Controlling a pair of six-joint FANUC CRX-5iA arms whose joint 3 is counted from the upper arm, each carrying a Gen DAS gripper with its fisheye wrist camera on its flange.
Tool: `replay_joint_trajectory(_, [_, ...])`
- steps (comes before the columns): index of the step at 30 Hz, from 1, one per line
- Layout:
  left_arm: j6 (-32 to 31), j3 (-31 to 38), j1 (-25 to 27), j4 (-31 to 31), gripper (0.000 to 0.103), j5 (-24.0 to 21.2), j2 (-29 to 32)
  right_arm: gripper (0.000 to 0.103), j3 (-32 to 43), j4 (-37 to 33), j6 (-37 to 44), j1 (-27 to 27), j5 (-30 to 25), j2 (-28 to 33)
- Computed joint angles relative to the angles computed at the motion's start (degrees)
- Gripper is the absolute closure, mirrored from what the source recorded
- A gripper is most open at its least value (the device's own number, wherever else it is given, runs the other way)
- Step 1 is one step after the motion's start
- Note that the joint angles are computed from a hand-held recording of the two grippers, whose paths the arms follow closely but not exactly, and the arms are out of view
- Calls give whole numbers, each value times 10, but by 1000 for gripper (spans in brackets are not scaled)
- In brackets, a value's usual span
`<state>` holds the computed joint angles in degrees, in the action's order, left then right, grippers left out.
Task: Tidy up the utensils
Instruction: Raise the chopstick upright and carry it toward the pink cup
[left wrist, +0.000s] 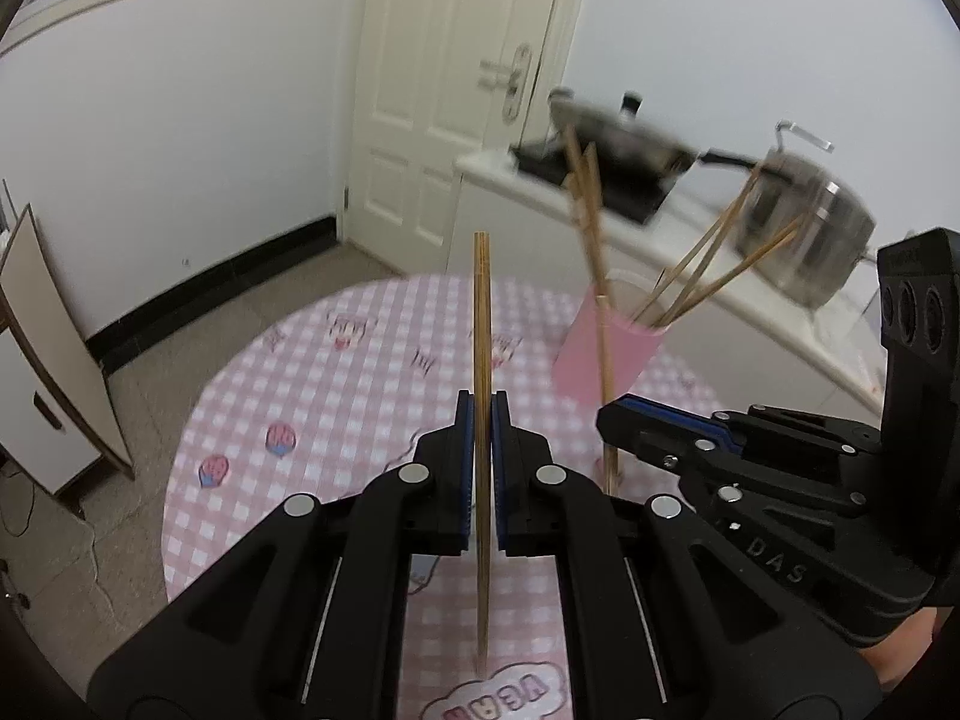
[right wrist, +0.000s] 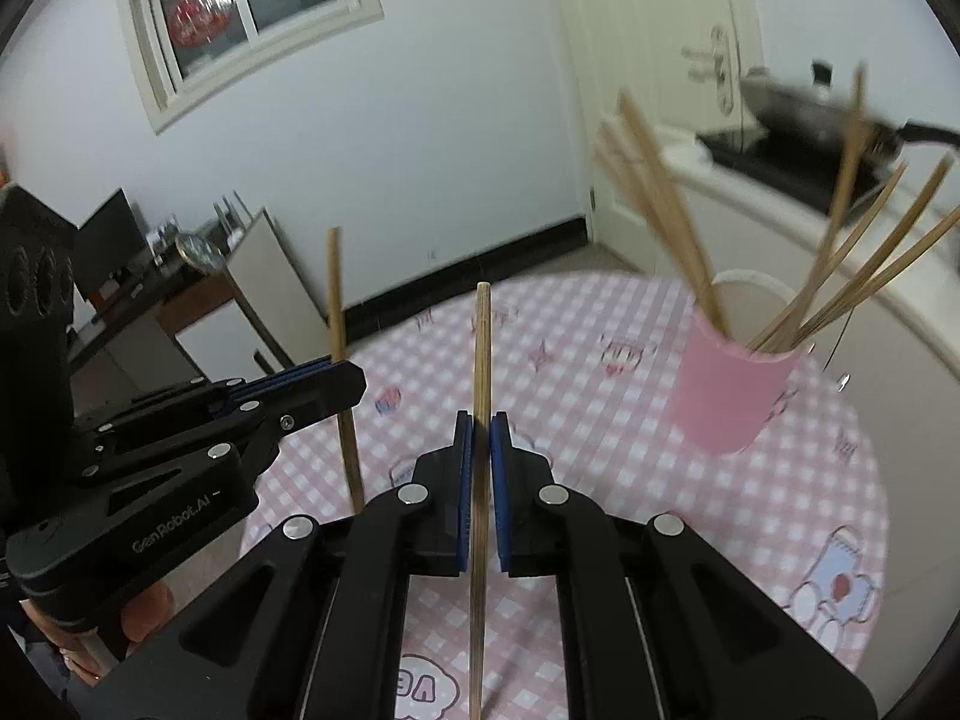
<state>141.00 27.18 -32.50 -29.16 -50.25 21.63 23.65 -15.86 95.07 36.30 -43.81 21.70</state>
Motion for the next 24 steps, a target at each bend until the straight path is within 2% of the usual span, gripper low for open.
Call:
replay_joint_trajectory(5, [34, 16, -25, -52, 97, 8, -6, 98, -30, -6, 17, -13, 39, -37])
replay_joint_trajectory(12, [30, 67, -36, -60, 97, 11, 12, 98, -62, -2, 24, -35, 87, -73])
replay_joint_trajectory(20, [27, 144, -40, -74, 97, 13, 49, 98, -67, 50, -6, -46, 142, -82])
replay_joint_trajectory(24, [23, 199, -39, -84, 97, 10, 80, 98, -67, 101, -40, -43, 180, -74])
